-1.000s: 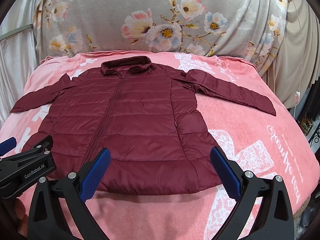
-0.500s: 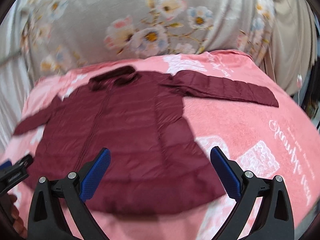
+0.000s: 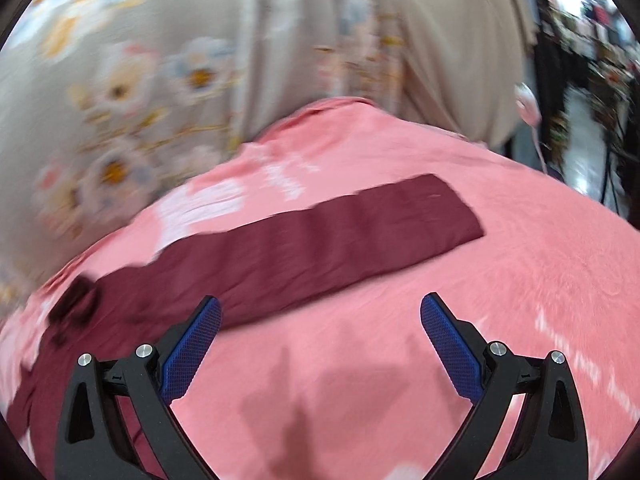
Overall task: Fold large clothes
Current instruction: 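Move the right tool to the sleeve cuff and close on it, then fold the held sleeve across the jacket body and open the right tool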
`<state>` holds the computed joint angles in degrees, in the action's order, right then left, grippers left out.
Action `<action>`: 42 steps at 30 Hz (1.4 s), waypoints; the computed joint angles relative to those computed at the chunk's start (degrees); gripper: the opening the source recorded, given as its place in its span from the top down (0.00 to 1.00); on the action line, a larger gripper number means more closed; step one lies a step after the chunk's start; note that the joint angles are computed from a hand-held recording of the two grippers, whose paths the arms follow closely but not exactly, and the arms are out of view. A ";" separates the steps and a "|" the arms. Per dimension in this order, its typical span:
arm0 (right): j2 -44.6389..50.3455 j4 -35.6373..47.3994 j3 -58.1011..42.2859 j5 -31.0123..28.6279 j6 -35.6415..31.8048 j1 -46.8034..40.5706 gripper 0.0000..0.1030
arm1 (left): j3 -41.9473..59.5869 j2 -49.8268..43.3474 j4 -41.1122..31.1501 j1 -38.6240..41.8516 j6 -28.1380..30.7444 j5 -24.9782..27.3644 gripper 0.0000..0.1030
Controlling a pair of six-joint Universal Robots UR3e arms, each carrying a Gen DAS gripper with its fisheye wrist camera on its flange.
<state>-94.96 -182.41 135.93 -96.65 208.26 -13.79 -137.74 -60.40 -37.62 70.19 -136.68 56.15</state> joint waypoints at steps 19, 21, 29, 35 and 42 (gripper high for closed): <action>21.20 -12.65 -2.17 15.93 3.65 -21.74 0.63 | 3.63 -19.02 18.56 -12.43 -10.88 11.70 0.05; 22.35 -12.87 -3.03 17.74 3.63 -22.78 0.80 | 3.67 -19.22 18.71 -12.46 -10.37 11.34 0.05; 16.16 -12.68 -8.69 16.56 2.48 -15.38 0.95 | 5.16 -20.12 18.78 -11.52 -9.66 10.23 0.05; 13.78 -4.89 -25.30 10.98 -5.03 5.56 0.95 | 7.22 -19.75 15.83 -9.81 -10.11 7.25 0.06; 25.44 1.75 -44.47 10.81 -9.43 25.53 0.95 | 10.02 -19.05 11.04 -6.65 -9.48 2.90 0.07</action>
<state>-69.52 -180.65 91.46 -85.84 198.83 11.74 -127.72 -79.45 -26.58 63.53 -146.16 59.05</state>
